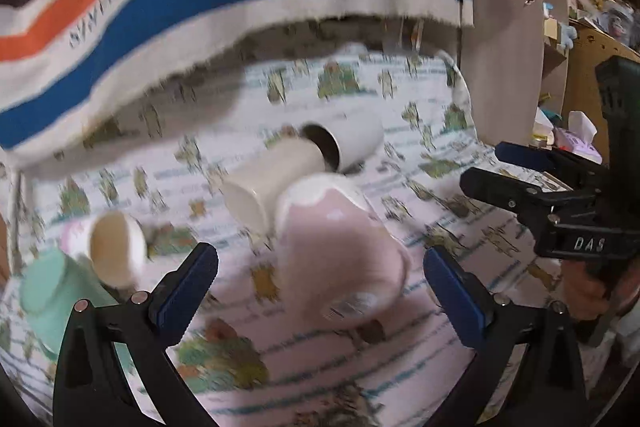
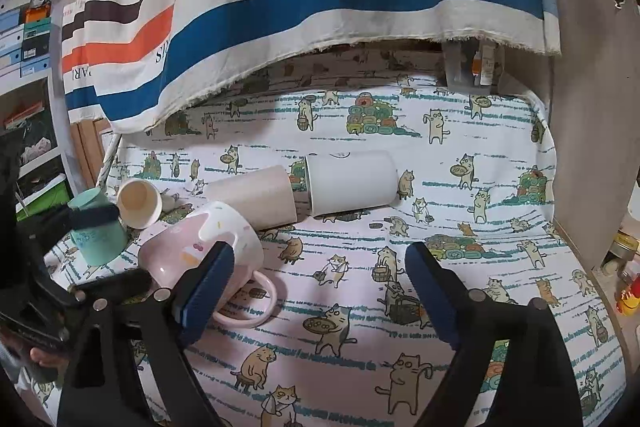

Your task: Flip cup upside down

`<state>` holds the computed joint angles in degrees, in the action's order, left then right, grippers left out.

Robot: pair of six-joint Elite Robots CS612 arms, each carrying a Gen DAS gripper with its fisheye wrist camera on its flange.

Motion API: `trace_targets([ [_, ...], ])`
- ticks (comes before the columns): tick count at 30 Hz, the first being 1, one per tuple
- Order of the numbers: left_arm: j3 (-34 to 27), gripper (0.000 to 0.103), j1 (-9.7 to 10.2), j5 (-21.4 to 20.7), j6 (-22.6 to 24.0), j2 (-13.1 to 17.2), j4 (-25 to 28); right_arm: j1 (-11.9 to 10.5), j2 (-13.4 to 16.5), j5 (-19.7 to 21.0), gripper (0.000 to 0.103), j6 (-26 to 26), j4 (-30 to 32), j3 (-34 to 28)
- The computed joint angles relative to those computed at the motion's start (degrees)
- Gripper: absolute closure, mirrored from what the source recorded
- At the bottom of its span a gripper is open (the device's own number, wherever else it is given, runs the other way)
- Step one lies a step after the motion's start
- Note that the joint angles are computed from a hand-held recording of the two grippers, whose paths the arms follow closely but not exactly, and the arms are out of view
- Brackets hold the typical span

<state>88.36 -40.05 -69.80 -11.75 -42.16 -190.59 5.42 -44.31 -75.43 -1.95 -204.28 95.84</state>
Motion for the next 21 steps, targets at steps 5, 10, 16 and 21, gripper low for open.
trace_targets([
  [5, -1.4, 0.001, -0.01, -1.4, -3.8, 0.0, 6.1, 0.1, -0.1, -0.2, 0.014, -0.8, -0.1, 0.4],
  [10, -3.1, 0.001, 1.22, -6.8, -10.3, 0.4, 12.4, 0.2, -0.1, -0.9, 0.014, -0.3, -1.1, 0.4],
  [16, -4.1, 0.001, 1.36, -8.0, -12.8, 1.1, 13.4, 0.1, -0.2, -1.4, 0.014, 0.4, -2.3, 0.7],
  [21, -5.0, 0.001, 1.11, -6.7, -12.7, 1.5, 16.2, 0.1, -0.2, -1.2, 0.014, 0.5, -2.7, 0.8],
])
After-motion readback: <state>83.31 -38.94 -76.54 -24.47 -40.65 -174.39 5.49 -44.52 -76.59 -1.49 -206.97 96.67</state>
